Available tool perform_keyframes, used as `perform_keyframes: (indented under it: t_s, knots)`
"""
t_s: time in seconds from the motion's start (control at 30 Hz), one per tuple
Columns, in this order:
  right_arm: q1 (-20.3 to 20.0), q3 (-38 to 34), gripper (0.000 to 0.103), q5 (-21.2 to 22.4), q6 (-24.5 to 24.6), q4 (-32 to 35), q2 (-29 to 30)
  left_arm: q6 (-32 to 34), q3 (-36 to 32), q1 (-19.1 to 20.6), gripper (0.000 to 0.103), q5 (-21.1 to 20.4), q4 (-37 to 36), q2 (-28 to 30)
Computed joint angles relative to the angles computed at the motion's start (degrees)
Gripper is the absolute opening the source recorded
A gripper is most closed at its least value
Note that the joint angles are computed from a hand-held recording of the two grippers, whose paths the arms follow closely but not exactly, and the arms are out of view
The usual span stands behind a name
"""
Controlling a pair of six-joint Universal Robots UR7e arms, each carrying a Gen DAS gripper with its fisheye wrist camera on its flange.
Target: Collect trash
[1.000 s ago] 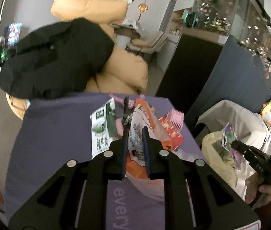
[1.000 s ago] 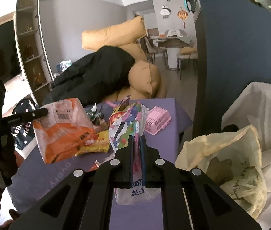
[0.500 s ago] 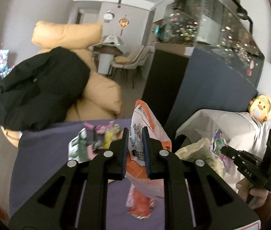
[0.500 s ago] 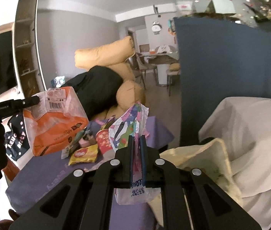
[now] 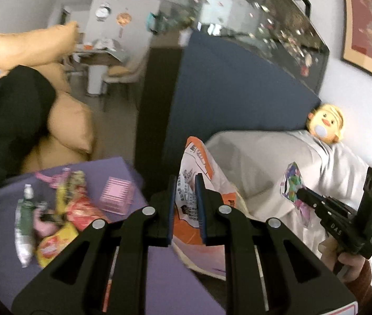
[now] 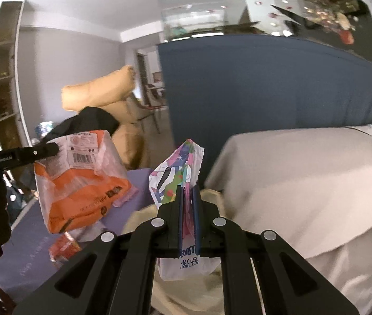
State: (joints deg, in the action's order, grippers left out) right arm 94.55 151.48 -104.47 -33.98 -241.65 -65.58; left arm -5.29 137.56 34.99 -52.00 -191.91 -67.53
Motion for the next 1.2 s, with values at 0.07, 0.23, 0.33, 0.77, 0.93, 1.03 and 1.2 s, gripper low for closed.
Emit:
perform_keyframes:
  t_s: [0.07,0.23,0.33,0.77,0.93,1.03,1.2]
  knots:
    - [-1.9,0.4,0.008,0.3,-0.1,-0.2,-0.8,-0.3,-2.4,1.4,0.014,-2.3,1.5,3.4]
    - [-5.6,1.1,0.008,1.1,-0.4,-1.8,-1.5,-5.6,-7.8,6.1,0.014,-11.9,10.8,8.9]
    - [-7.5,1.5,0.008,1.7,0.2,-3.0,-1.5,-6.8,-10.7,8.4,0.014,-14.6,14.5,12.8]
    - [-9.7,-2.8,0.008,-0.7,1.3,1.1,2.4,5.7,-23.7,11.1,0.014,2.8,7.9,32.5]
    - [-8.8,-4.2,0.008,-1.5,0.8,1.3,3.8,8.1,-24.5,11.6,0.014,2.1,3.5,33.6]
    - [-9.3,-3.9,0.008,0.0,1.0,1.7,3.9,6.6,-24.0,12.9,0.017,-3.8,5.9,30.9]
    - [-8.1,-4.7,0.008,0.7,1.1,2.6,5.7,3.9,-19.7,13.1,0.032,-7.7,9.2,24.9]
